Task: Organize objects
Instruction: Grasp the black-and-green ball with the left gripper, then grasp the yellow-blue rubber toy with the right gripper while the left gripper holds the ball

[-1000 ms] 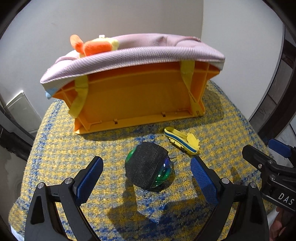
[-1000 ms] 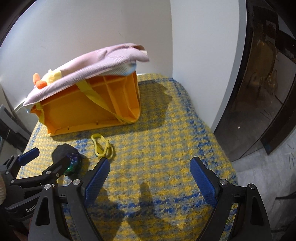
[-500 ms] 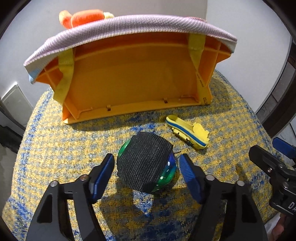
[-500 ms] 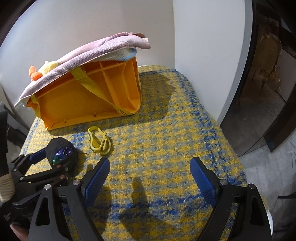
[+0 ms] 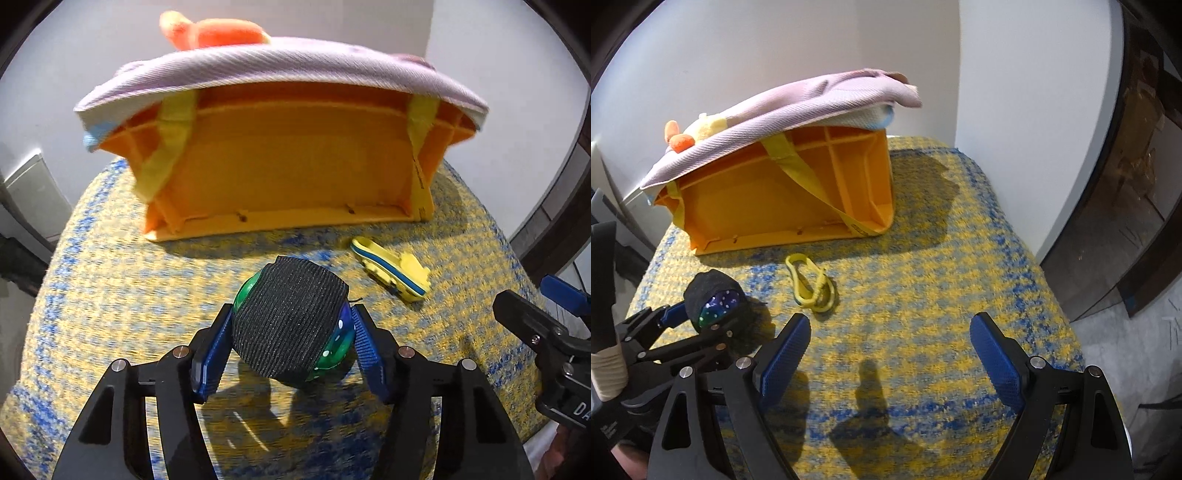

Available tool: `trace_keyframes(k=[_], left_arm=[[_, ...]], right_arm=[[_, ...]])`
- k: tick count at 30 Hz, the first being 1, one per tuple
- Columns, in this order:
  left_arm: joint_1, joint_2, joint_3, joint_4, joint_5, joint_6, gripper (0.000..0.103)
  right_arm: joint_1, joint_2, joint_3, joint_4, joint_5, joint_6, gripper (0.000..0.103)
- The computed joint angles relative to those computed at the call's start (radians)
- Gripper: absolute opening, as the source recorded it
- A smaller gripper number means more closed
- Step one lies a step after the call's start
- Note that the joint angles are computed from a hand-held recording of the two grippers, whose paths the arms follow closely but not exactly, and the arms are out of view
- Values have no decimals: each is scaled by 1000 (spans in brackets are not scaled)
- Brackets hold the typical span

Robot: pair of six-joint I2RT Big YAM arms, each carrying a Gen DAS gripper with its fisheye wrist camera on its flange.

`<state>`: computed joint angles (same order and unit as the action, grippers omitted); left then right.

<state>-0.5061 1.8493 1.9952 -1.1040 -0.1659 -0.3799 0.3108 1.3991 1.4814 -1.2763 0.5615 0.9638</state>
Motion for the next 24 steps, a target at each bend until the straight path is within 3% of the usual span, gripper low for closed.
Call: trace_keyframes(k=[6,11,17,24], left_arm=[[38,-59,-65,36,-46,-5,61],[52,-103,-138,113,-114,10,61],[86,-105,-171,139,-85,-7,61],[88,-73,-128,132,-71,13,61]], right_arm=[[2,57,70,-4,-8,-38,88],[-4,123,121,-1,-11,-81,88],[-29,199,171,1,-43,-92,87],[-52,265,213,-14,-65,-79,77]])
